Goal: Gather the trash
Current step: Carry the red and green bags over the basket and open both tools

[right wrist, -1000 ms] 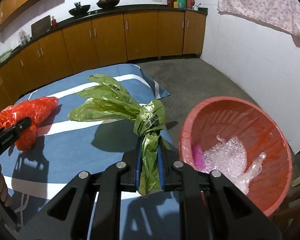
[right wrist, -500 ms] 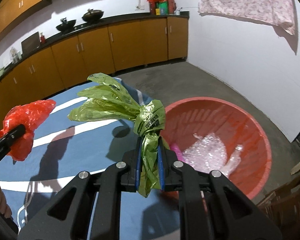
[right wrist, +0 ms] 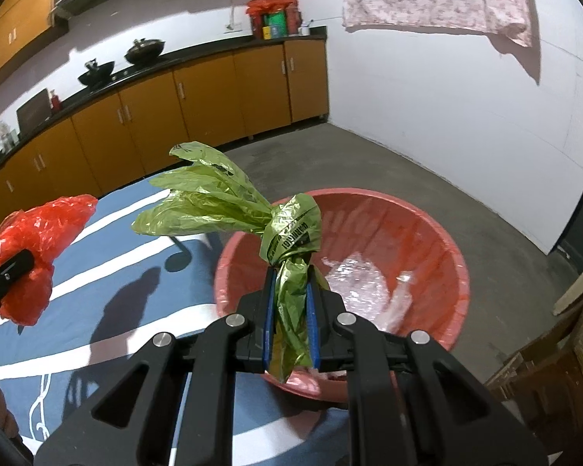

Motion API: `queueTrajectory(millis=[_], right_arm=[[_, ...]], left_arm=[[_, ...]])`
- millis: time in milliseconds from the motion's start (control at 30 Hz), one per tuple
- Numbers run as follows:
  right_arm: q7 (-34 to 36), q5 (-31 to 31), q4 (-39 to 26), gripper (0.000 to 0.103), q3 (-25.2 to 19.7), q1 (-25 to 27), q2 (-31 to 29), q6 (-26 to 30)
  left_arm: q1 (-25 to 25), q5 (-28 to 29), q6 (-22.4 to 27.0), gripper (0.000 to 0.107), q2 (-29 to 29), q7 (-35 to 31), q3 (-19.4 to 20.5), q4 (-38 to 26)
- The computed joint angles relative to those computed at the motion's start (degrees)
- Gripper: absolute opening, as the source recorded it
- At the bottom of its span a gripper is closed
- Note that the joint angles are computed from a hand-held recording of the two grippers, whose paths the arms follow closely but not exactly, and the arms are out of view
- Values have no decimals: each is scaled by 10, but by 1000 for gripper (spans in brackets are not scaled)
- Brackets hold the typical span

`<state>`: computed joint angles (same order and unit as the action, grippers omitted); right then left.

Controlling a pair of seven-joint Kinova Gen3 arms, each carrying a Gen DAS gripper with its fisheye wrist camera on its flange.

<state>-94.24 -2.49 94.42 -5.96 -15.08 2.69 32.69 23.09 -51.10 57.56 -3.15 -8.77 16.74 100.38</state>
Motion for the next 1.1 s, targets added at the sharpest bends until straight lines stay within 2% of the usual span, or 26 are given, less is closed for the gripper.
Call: queueTrajectory(millis=[400, 1100], right_arm=[[-34, 14, 15, 14, 16, 24, -10, -9], [-49, -7, 1, 14, 31, 61, 9, -8]], left_arm=[[39, -11, -40, 31, 40, -3, -6, -37], [94, 5, -115, 31, 111, -39, -64, -89]])
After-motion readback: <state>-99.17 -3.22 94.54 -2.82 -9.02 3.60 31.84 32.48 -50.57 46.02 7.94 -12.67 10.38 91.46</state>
